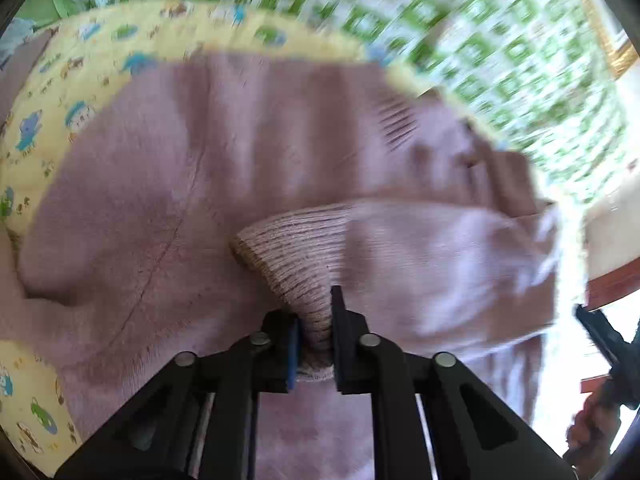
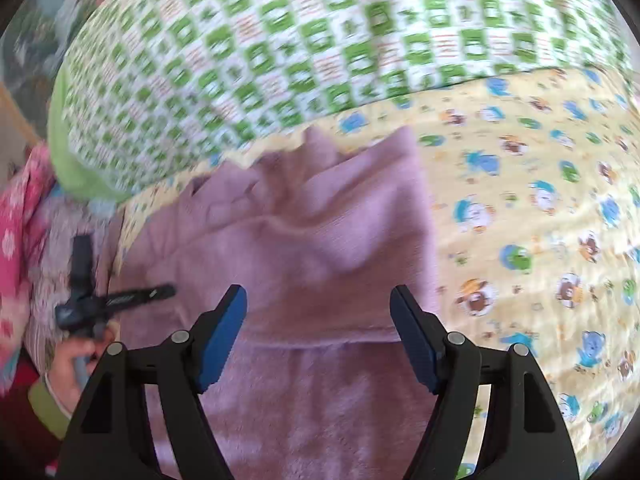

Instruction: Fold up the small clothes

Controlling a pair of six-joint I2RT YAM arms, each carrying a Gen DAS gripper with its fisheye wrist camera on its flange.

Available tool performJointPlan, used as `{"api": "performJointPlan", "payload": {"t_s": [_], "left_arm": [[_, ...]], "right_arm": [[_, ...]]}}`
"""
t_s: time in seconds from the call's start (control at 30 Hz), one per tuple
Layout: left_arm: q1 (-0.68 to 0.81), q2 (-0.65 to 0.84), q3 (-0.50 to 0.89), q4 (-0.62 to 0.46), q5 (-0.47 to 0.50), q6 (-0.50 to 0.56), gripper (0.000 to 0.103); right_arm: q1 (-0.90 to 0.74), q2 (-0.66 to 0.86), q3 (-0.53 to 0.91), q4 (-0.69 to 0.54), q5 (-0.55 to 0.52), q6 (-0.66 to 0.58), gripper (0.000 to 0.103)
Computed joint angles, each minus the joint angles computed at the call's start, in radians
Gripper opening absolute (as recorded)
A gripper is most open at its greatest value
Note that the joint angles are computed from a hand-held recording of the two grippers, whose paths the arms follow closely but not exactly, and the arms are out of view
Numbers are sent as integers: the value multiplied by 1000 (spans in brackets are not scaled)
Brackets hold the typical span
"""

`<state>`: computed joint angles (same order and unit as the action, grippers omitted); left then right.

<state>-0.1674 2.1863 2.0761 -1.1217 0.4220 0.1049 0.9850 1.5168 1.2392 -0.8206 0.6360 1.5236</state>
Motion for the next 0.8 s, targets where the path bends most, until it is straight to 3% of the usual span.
{"api": "performJointPlan", "payload": {"t_s": [0.1,0.2,0.37,0.57,0.6,0.63,0.7,0.8], "left_arm": [[52,-165,-150,80,108,23,8],[79,-204,-232,112,70,80,8],[157,-174,-251,103,98,67,8],[167,-192,-307,123,58,109,8],[171,-192,-317,131,54,114,8],[170,-186,-316,131,53,109,8],[163,-181,-314,127,60,100,8],[122,-177,-291,130,98,91,8]], "right_arm": [[-16,-25,0,-53,34,43,75],[-65,-31,-30,-59,8,40,75],[-192,-1,-106,95,-123,-73,75],[-284,110,-127,281,-236,-208,74],[-291,98,-153,324,-240,-216,55],[-303,76,-179,360,-260,-220,12],[-307,1,-216,352,-235,-190,11],[-265,-97,-206,194,-118,-146,10]]}}
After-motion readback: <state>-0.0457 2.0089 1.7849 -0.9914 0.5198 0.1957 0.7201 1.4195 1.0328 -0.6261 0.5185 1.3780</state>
